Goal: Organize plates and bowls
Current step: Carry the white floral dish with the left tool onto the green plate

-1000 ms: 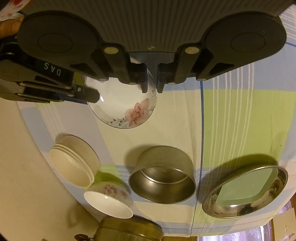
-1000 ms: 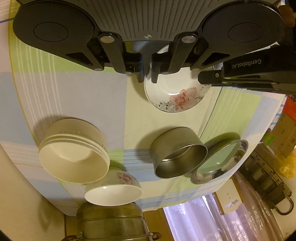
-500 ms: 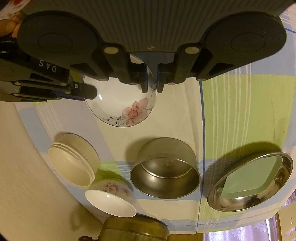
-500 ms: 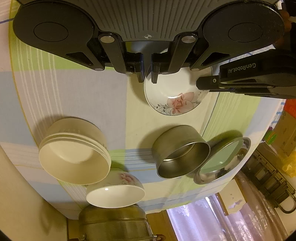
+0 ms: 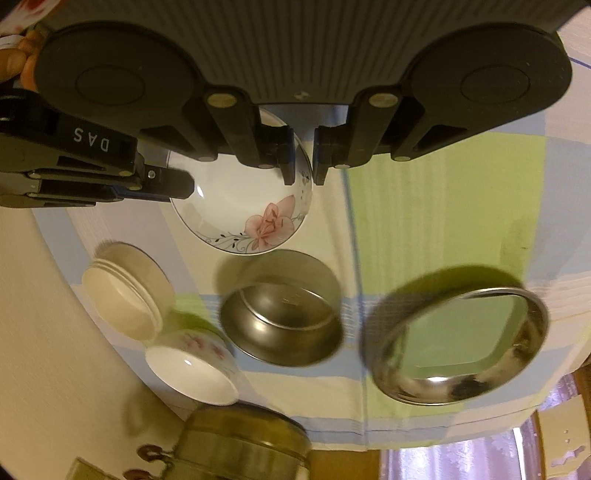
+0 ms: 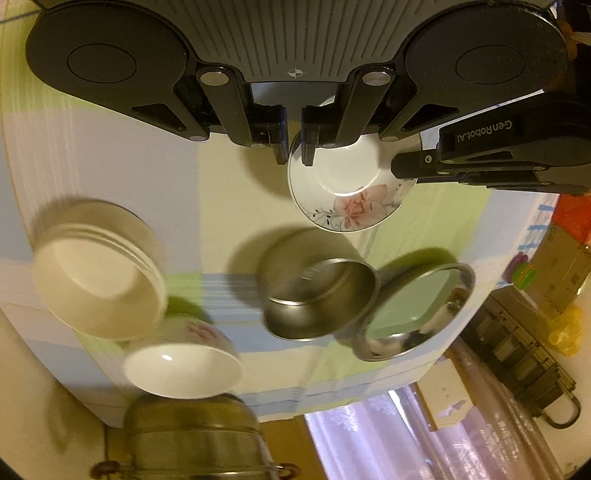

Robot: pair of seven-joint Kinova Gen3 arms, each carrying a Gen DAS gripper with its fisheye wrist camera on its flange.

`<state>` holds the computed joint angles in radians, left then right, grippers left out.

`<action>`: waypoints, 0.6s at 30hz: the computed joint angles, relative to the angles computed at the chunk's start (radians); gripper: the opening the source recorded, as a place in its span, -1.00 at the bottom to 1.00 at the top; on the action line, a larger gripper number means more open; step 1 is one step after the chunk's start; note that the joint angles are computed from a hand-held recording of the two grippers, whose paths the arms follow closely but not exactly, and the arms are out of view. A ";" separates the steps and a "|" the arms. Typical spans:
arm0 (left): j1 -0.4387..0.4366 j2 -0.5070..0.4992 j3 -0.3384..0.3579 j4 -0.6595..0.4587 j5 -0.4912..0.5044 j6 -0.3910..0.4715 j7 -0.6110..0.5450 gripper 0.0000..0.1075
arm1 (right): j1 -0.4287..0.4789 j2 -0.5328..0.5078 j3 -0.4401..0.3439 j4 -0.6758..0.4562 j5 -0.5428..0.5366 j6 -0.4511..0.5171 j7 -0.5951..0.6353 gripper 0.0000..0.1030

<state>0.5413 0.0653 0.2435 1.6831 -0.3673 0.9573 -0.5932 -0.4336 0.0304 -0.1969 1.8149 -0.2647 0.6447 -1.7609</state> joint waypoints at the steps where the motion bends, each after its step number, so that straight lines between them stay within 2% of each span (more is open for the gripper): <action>1: -0.004 -0.006 -0.004 0.001 0.001 0.004 -0.002 -0.85 | -0.005 0.009 -0.004 -0.013 -0.001 0.000 0.001 -0.86; 10: -0.097 -0.080 -0.024 0.031 0.020 0.017 -0.073 -0.86 | -0.074 0.099 -0.028 -0.141 0.064 0.003 -0.062 -0.86; 18: -0.211 -0.126 -0.058 0.048 0.085 -0.016 -0.227 -0.86 | -0.149 0.190 -0.020 -0.270 0.148 0.018 -0.162 -0.86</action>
<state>0.3303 -0.0606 0.1854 1.7314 -0.2823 0.9417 -0.8206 -0.5822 0.2203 -0.2168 1.5451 -0.1165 0.6629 -1.9233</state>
